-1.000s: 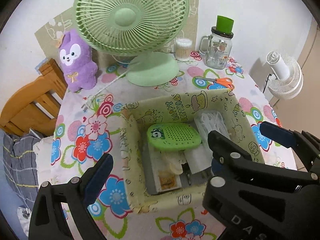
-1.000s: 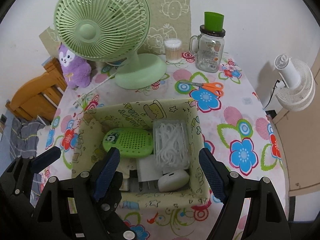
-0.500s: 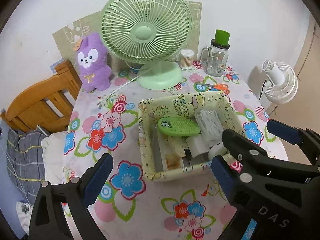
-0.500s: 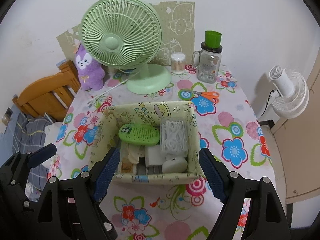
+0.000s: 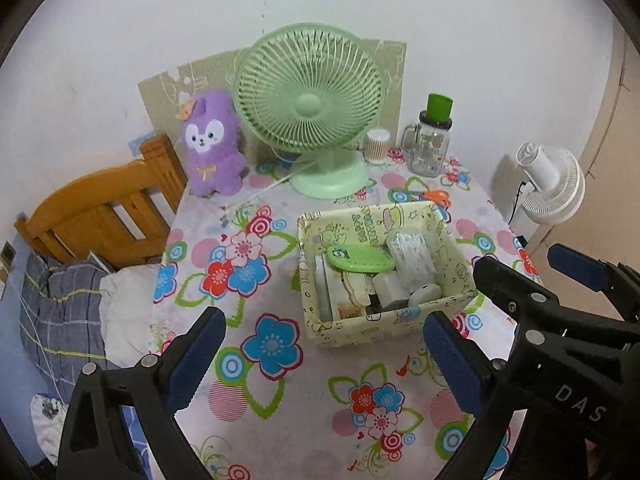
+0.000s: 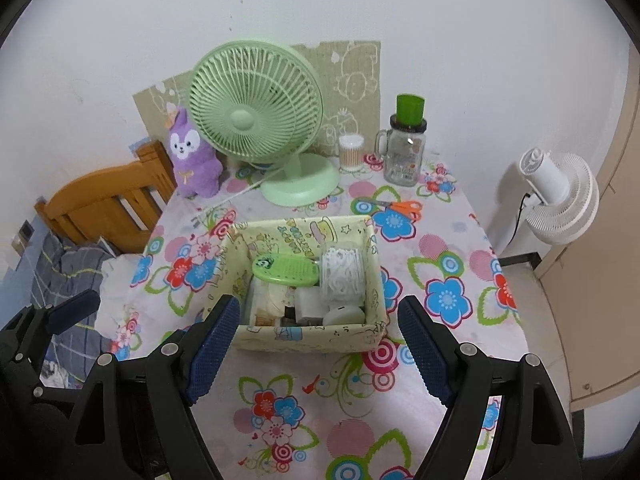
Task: Organize rigid objects
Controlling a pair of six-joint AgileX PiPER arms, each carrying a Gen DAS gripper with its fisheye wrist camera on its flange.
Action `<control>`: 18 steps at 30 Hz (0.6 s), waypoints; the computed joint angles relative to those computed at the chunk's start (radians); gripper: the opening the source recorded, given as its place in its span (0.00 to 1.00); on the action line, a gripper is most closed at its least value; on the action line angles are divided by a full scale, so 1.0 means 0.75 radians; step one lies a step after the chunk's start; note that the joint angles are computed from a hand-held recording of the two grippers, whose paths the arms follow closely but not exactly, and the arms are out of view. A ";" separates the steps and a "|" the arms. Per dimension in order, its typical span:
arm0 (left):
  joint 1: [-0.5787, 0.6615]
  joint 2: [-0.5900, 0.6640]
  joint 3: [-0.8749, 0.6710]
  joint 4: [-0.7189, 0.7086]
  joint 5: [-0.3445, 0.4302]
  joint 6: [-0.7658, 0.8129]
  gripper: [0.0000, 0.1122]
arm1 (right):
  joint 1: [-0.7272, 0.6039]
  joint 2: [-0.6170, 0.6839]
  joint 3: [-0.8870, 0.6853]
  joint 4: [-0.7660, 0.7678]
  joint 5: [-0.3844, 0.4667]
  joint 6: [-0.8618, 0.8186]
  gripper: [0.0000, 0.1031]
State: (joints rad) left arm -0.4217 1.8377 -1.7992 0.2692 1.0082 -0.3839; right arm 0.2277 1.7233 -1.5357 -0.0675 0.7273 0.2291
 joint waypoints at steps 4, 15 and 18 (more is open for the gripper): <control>-0.001 -0.056 0.024 -0.018 0.004 0.015 0.90 | 0.014 -0.083 0.050 -0.066 -0.010 0.039 0.81; -0.009 -0.226 0.141 -0.004 -0.026 -0.019 0.91 | 0.027 -0.277 0.189 -0.170 -0.063 0.127 0.87; -0.030 -0.275 0.179 0.041 -0.045 -0.058 0.92 | 0.017 -0.326 0.228 -0.170 -0.088 0.144 0.89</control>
State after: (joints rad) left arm -0.4442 1.6312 -1.6652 0.2997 0.9741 -0.4274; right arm 0.2408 1.4790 -1.3644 -0.1947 0.6616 0.3371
